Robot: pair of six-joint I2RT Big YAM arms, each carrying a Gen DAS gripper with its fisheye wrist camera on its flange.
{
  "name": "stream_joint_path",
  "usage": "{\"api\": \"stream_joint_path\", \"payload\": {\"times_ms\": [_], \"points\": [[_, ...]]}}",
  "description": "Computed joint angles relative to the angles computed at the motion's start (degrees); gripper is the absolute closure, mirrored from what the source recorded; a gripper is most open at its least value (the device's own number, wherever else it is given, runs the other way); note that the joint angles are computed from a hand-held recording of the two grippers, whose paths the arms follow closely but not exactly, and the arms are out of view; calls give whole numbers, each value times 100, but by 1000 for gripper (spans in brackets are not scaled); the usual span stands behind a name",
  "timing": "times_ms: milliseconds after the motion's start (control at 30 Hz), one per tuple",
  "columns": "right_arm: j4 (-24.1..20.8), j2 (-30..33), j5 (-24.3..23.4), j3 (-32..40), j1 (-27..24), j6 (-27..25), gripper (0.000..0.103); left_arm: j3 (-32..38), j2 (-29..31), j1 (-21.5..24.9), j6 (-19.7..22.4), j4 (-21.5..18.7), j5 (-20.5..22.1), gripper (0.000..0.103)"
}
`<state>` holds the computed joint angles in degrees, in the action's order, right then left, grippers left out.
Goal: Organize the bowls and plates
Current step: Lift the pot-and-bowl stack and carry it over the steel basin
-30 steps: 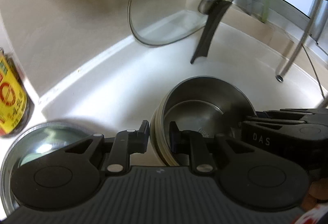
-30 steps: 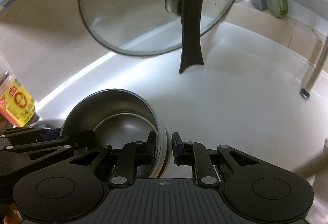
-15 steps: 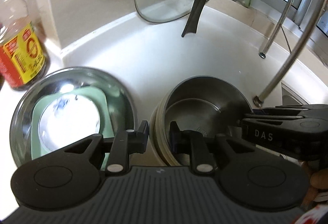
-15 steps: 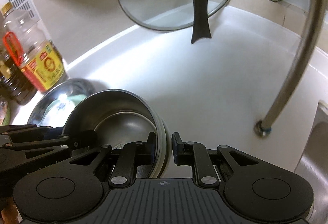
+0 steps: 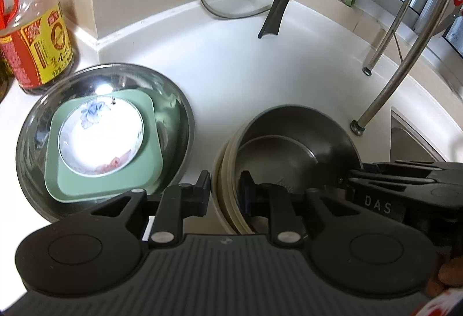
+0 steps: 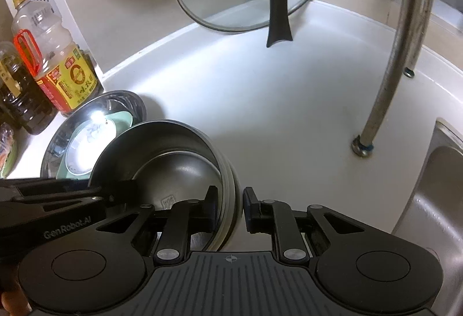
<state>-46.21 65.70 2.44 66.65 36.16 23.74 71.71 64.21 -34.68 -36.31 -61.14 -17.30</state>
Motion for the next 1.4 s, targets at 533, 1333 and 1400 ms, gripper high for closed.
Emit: {"api": "stream_joint_path", "payload": {"times_ms": [533,1333,1400], "points": [[221,-204,362,-246,129,561,85,-41,-6,-159,-216,23,-285,83],[244,-219,615,-278,229,704,86,-104,-55,-262,-314,63,-478,84],[218,-214,597,-263,218,690,86,-83,-42,-264,-290,22,-468,84]]}}
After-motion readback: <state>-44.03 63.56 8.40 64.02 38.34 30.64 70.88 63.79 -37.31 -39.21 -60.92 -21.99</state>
